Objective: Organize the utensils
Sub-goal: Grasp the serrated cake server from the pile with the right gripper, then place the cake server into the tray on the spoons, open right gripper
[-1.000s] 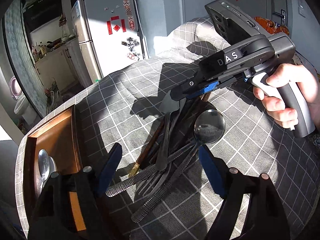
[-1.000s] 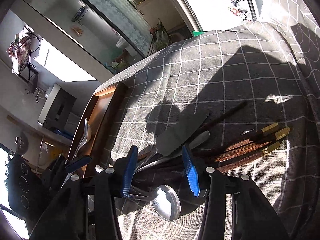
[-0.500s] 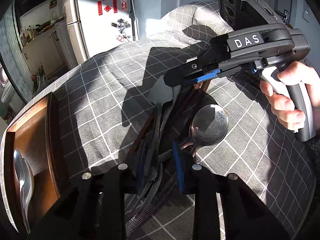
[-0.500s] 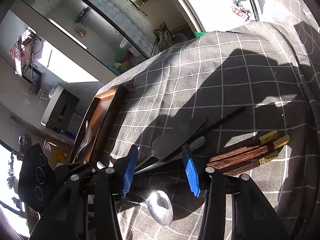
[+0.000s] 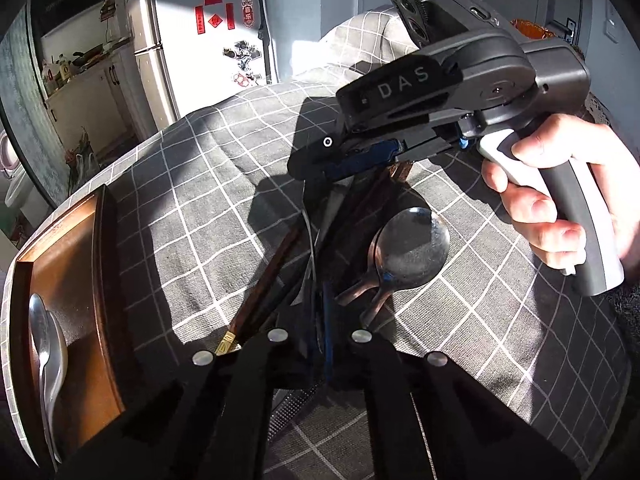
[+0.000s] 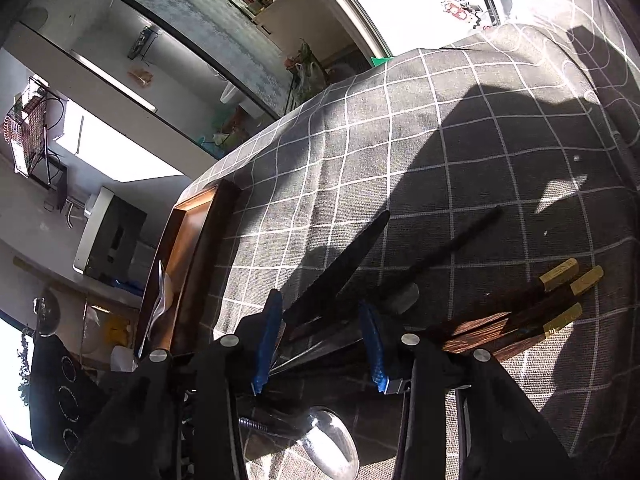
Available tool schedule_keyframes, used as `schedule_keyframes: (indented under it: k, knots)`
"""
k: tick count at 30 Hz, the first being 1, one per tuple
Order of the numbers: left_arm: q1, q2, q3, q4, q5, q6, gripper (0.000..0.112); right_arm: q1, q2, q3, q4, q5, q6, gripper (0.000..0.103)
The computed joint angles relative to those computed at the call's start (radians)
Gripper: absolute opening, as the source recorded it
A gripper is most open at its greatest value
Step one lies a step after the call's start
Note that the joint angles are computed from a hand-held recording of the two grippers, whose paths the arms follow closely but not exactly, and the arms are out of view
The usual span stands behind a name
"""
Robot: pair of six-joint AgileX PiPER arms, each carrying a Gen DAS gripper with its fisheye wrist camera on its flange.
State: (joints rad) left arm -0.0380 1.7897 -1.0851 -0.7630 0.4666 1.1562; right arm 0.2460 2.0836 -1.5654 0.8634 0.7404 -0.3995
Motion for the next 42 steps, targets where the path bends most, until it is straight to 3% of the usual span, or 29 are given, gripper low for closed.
schedule_keyframes:
  k: [6, 7, 8, 12, 19, 26, 31, 35, 42]
  knots:
    - [-0.028, -0.013, 0.026, 0.022, -0.056, 0.005, 0.005, 0.064, 0.041, -0.14, -0.278, 0.037, 0.257, 0.039]
    - [-0.034, -0.017, 0.033, 0.03, -0.069, 0.002, 0.005, 0.072, 0.043, -0.149, -0.304, 0.038, 0.27, 0.037]
    - [-0.038, -0.018, 0.036, 0.032, -0.076, 0.002, 0.005, 0.077, 0.049, -0.156, -0.32, 0.042, 0.276, 0.027]
    - [-0.032, -0.013, 0.034, -0.003, -0.051, 0.021, 0.014, 0.062, 0.017, -0.076, -0.223, -0.023, 0.191, 0.011]
    - [-0.001, -0.05, 0.061, -0.079, -0.031, 0.075, 0.012, 0.056, -0.066, 0.004, -0.146, -0.048, 0.123, 0.009]
    - [0.104, -0.167, 0.125, -0.14, 0.027, 0.162, 0.011, 0.15, -0.101, -0.055, -0.229, -0.038, 0.237, 0.008]
    - [0.283, -0.238, 0.176, -0.195, 0.101, 0.269, 0.011, 0.27, -0.023, -0.209, -0.293, -0.012, 0.345, 0.008]
    - [0.445, -0.222, 0.162, -0.211, 0.17, 0.322, 0.01, 0.356, 0.113, -0.43, -0.344, 0.048, 0.433, 0.008]
    - [0.581, -0.148, 0.113, -0.197, 0.203, 0.348, 0.008, 0.434, 0.399, -0.911, -0.452, 0.245, 0.602, 0.008]
